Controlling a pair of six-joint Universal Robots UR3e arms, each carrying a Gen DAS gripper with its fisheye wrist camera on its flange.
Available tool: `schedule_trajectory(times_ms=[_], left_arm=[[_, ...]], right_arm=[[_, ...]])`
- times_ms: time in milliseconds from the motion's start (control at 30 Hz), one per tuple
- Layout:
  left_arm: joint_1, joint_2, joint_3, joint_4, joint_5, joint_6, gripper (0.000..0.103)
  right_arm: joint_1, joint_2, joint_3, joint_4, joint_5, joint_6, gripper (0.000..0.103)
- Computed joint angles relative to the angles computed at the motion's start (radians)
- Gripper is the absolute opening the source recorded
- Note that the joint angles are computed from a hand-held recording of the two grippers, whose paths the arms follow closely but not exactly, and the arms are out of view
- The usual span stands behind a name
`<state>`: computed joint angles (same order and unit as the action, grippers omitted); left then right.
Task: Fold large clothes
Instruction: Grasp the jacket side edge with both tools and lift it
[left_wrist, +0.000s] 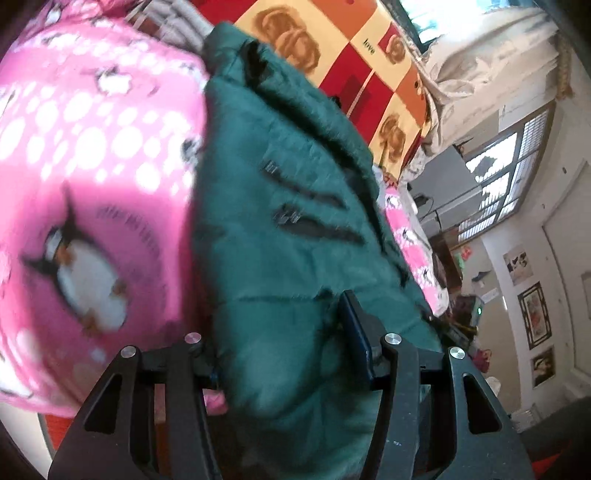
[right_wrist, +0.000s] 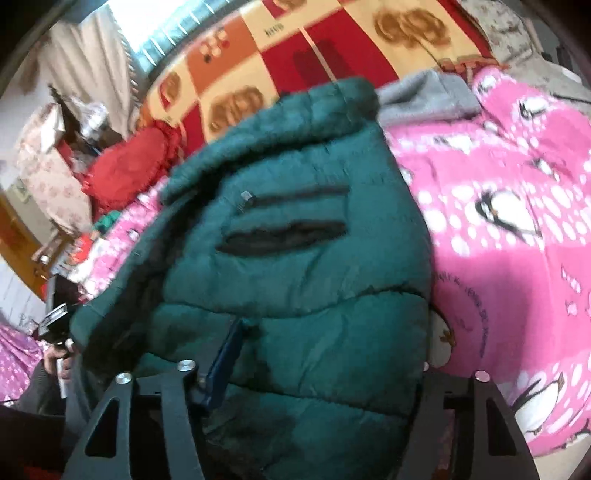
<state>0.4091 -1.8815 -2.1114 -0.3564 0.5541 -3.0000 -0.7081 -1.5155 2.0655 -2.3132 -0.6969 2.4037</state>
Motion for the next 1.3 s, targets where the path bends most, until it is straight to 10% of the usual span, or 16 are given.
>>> schedule_trajectory(times_ms=[133,433,800,1067,1300], left_arm=[[-0.028,-0.006,0.008,0.100,0.036,-0.077,0.021],[-0.076,0.007,-0.017,0.234,0.162,-0.162,0.017],[0.032,0.384,-0.136,0.028,0.089,-0.071,0.013],[0.278,0.949,-0.245,-0.753,-0.041,0.362,0.013],[0.630,1.215,0.065,-2.033,-0.100,1.149,0.013]], right_arm=[[0.031,0.047,-0.031,-0.010,-0.062,0.043,0.056],[-0.010,-0.011,-0.022,0.038,0.013,0.006,0.019],[-0.210,-0.414,-0.021,0.685,0.174,-0.365,0.015],[-0.504,-0.610,-0.243,1.635,0.125,-1.004,0.015],[-0.815,-0.620,-0.481,2.268,-0.073,-1.499,0.015]])
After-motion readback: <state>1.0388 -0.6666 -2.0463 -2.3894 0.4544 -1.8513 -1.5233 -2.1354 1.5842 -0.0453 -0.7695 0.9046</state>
